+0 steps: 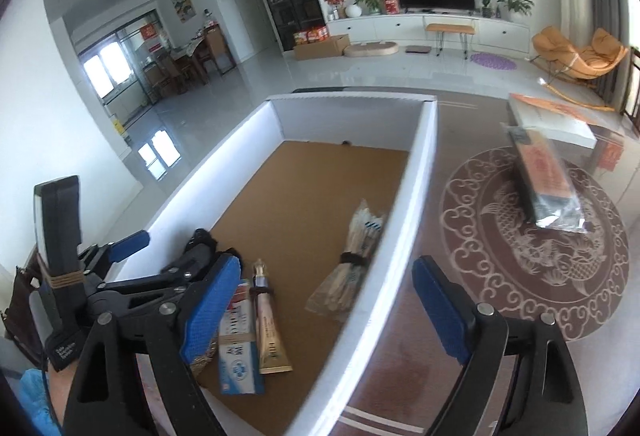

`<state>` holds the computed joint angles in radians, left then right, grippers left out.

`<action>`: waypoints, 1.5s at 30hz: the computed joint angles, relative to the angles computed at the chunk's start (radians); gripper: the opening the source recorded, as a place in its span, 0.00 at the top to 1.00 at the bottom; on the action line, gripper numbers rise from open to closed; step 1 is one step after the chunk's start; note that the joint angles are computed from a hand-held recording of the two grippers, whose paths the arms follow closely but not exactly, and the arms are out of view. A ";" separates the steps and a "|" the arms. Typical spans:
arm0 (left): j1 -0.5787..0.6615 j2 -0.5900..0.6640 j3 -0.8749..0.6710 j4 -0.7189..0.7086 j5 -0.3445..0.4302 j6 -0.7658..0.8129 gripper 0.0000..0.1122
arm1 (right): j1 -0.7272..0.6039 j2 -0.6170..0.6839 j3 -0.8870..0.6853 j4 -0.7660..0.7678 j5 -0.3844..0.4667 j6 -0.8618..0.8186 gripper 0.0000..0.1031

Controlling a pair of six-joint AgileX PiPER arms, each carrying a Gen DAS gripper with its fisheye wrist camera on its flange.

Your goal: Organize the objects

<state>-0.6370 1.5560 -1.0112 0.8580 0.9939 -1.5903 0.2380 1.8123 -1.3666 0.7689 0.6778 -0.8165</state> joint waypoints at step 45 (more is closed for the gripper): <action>-0.221 0.857 -1.058 -0.332 -0.064 0.398 0.16 | -0.555 0.275 0.005 -0.466 -0.366 0.366 0.03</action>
